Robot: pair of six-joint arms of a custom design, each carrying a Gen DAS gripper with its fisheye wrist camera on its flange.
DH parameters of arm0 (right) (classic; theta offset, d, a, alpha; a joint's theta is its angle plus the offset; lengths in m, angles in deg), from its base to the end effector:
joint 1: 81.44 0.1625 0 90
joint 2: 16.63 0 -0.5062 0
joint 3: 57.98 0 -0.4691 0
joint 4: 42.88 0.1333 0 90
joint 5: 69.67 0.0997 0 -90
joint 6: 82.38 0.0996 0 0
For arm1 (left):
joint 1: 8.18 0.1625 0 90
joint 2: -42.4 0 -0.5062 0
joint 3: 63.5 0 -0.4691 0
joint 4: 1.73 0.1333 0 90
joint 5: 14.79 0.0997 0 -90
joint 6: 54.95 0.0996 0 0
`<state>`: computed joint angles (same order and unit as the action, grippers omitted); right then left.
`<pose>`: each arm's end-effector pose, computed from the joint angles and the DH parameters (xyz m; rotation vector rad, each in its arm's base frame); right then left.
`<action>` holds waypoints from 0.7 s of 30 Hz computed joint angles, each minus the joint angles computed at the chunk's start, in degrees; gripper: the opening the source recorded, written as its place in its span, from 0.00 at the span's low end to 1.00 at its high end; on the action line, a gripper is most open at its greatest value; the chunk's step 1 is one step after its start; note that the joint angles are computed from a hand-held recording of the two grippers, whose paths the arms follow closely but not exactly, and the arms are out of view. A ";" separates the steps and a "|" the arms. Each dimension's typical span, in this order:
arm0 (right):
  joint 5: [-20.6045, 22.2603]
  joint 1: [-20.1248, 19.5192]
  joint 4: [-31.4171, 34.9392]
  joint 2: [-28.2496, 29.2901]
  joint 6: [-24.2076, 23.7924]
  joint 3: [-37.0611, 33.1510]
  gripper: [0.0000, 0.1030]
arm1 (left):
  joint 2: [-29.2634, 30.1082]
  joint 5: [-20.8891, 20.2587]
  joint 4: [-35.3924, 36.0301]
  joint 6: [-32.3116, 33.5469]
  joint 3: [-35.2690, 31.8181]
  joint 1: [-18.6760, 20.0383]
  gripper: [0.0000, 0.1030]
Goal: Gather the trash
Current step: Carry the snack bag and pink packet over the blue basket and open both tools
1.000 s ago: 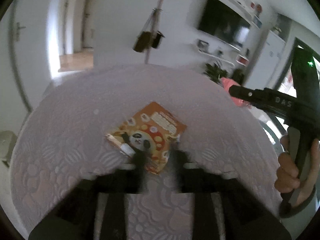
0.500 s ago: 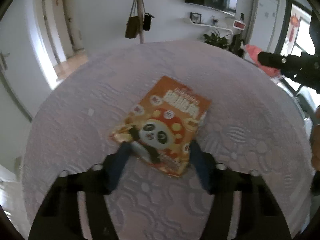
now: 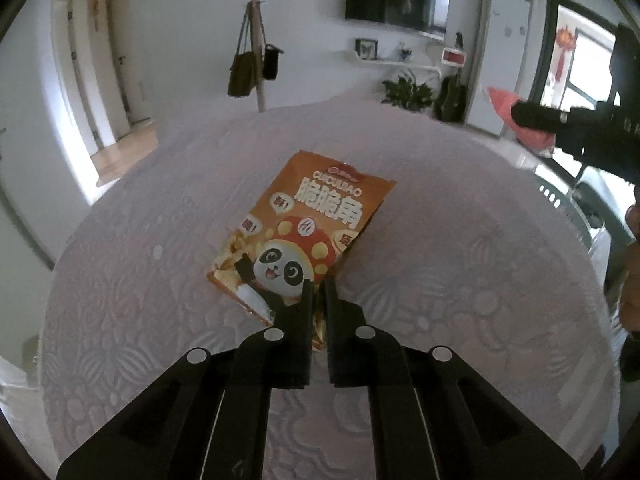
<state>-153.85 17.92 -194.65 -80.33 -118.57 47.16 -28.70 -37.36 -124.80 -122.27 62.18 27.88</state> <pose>0.2560 -0.6712 0.2476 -1.2155 2.8228 -0.5722 -0.2834 -0.4850 0.1870 0.0194 2.0811 -1.0083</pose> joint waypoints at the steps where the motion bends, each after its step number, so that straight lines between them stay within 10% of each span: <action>1: 0.28 -0.13 0.02 -0.29 0.05 0.04 0.34 | -0.13 0.46 -2.56 1.22 0.51 -0.51 0.03; 13: 0.40 -3.59 -9.01 -5.93 -0.78 1.84 0.34 | 12.02 1.10 -46.82 37.35 -4.75 -3.25 0.03; 21: -3.23 -8.24 -14.69 -7.91 1.62 0.20 0.34 | 23.82 -7.68 -57.82 56.24 -18.15 -0.84 0.03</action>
<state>-157.08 9.68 -209.33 -88.24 -116.94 47.35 -4.88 -45.03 -182.62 -66.04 44.03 27.04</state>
